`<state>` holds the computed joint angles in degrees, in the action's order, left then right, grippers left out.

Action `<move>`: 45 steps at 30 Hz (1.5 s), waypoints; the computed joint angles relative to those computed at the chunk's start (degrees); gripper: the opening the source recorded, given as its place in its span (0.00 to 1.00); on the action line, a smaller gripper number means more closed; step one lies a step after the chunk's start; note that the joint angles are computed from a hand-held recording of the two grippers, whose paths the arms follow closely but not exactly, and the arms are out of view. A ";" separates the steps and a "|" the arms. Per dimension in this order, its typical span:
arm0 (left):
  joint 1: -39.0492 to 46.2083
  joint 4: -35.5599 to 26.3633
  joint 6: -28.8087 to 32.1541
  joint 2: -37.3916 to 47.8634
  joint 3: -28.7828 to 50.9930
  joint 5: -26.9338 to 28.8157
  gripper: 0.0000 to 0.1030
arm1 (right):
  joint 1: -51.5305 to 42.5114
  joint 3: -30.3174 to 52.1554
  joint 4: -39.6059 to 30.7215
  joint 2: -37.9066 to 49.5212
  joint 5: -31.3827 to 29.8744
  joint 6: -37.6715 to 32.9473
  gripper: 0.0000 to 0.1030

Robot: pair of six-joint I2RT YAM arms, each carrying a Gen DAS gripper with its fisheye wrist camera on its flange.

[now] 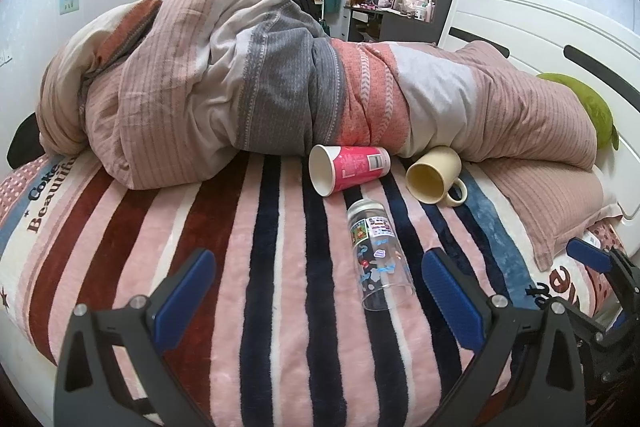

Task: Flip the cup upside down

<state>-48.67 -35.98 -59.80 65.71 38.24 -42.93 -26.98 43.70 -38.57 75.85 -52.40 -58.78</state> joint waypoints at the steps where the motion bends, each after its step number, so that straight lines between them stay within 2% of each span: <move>1: -0.03 0.22 0.02 -0.04 -0.07 0.05 1.00 | 0.00 -0.01 -0.08 0.12 0.21 0.05 1.00; 7: 1.39 1.55 2.09 1.64 0.37 0.87 1.00 | 0.24 -1.45 2.66 -0.64 0.34 1.21 1.00; 11: 3.97 5.17 5.83 2.27 -0.27 2.73 1.00 | 1.87 -3.07 7.89 -1.67 2.60 6.04 1.00; 20: 12.97 14.78 15.47 4.96 -2.00 8.49 1.00 | 8.84 1.88 13.37 10.03 6.25 16.96 1.00; 23: 15.37 17.53 17.63 5.74 -2.64 10.38 1.00 | 9.34 1.90 16.15 11.39 5.11 18.73 0.99; 29: 19.00 24.97 22.39 5.99 -5.36 14.15 1.00 | 11.34 5.81 14.05 15.53 4.29 17.60 0.99; 32: 21.53 26.75 23.70 7.26 -5.90 15.27 1.00 | 14.21 9.81 11.98 21.65 4.72 18.12 0.99; 33: 22.22 27.25 24.09 7.56 -6.04 15.64 1.00 | 15.63 11.76 11.25 24.60 5.06 19.13 0.98; 36: 25.20 29.12 25.26 7.89 -7.28 17.91 1.00 | 20.24 20.14 6.34 35.70 5.58 22.45 0.85; 38: 27.30 29.53 25.57 8.04 -7.81 20.02 1.00 | 23.07 24.97 3.08 41.46 6.28 24.33 0.81; 40: 29.87 31.02 25.68 6.88 -9.42 24.61 1.00 | 25.18 28.25 0.44 45.31 5.85 25.06 0.73; 43: 34.39 35.55 26.09 3.93 -13.14 34.34 1.00 | 27.85 31.73 -1.48 48.84 7.63 29.29 0.63; 45: 35.62 36.40 26.12 3.66 -13.94 37.06 1.00 | 28.95 31.39 -0.42 49.10 8.37 31.89 0.62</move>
<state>-13.05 0.42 -33.68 69.37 24.30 -5.86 1.97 75.09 -38.99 124.95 -44.02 -26.88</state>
